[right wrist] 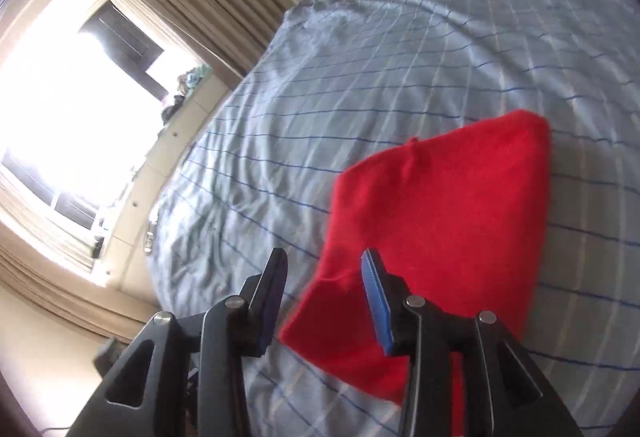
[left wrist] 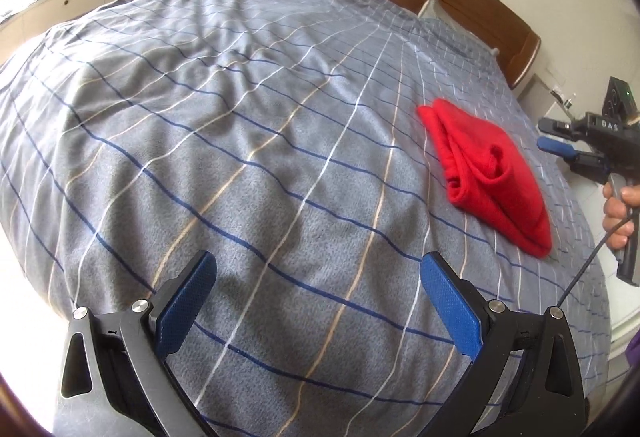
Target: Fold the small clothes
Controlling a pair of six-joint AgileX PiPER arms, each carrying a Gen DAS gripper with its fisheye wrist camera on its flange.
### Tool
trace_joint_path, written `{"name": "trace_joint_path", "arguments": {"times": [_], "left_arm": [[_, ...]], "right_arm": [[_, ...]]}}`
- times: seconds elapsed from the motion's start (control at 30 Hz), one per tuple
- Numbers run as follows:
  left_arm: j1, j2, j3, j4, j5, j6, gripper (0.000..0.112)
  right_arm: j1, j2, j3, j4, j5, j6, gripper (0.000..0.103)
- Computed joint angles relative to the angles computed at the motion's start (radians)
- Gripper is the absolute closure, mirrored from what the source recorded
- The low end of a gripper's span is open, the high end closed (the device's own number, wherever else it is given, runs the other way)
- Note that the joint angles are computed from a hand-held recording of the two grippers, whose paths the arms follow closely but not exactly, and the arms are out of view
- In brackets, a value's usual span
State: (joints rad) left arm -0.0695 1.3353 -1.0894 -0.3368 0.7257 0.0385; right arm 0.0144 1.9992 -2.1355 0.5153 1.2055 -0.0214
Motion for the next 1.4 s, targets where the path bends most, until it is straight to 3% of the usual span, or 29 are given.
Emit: {"name": "trace_joint_path", "arguments": {"times": [0.07, 0.17, 0.3, 0.43, 0.57, 0.77, 0.97, 1.1, 1.27, 1.4], "left_arm": [[-0.004, 0.0, 0.005, -0.009, 0.004, -0.001, 0.01], [-0.03, -0.008, 0.007, 0.006, 0.009, -0.021, 0.01], [-0.076, -0.021, -0.005, 0.063, 0.019, -0.06, 0.01], [-0.091, -0.029, -0.026, 0.099, 0.037, -0.074, 0.01], [-0.091, -0.025, -0.04, 0.108, 0.045, -0.081, 0.01], [-0.137, 0.003, -0.081, 0.2, 0.072, -0.163, 0.01], [-0.189, 0.02, -0.113, 0.294, 0.12, -0.221, 0.01], [-0.227, 0.02, -0.129, 0.365, 0.143, -0.266, 0.01], [-0.264, 0.034, -0.139, 0.401, 0.152, -0.299, 0.01], [-0.3, 0.051, -0.153, 0.376, 0.154, -0.288, 0.01]], "right_arm": [[0.02, -0.027, 0.025, -0.15, 0.005, -0.02, 0.062], [0.059, -0.068, 0.16, -0.156, -0.066, -0.074, 0.063], [0.181, -0.047, 0.266, -0.157, -0.205, -0.107, 0.074], [0.292, -0.039, 0.317, -0.274, -0.284, -0.06, 0.074], [0.233, -0.177, 0.429, -0.216, -0.307, -0.115, 0.074], [0.136, -0.422, 0.667, -0.306, -0.344, -0.13, 0.074], [0.086, -0.407, 0.806, -0.275, -0.416, -0.108, 0.074], [0.129, -0.415, 0.86, -0.331, -0.486, -0.019, 0.071], [0.117, -0.526, 0.958, -0.283, -0.509, -0.049, 0.064], [0.087, -0.654, 1.086, -0.279, -0.528, -0.048, 0.045]]}}
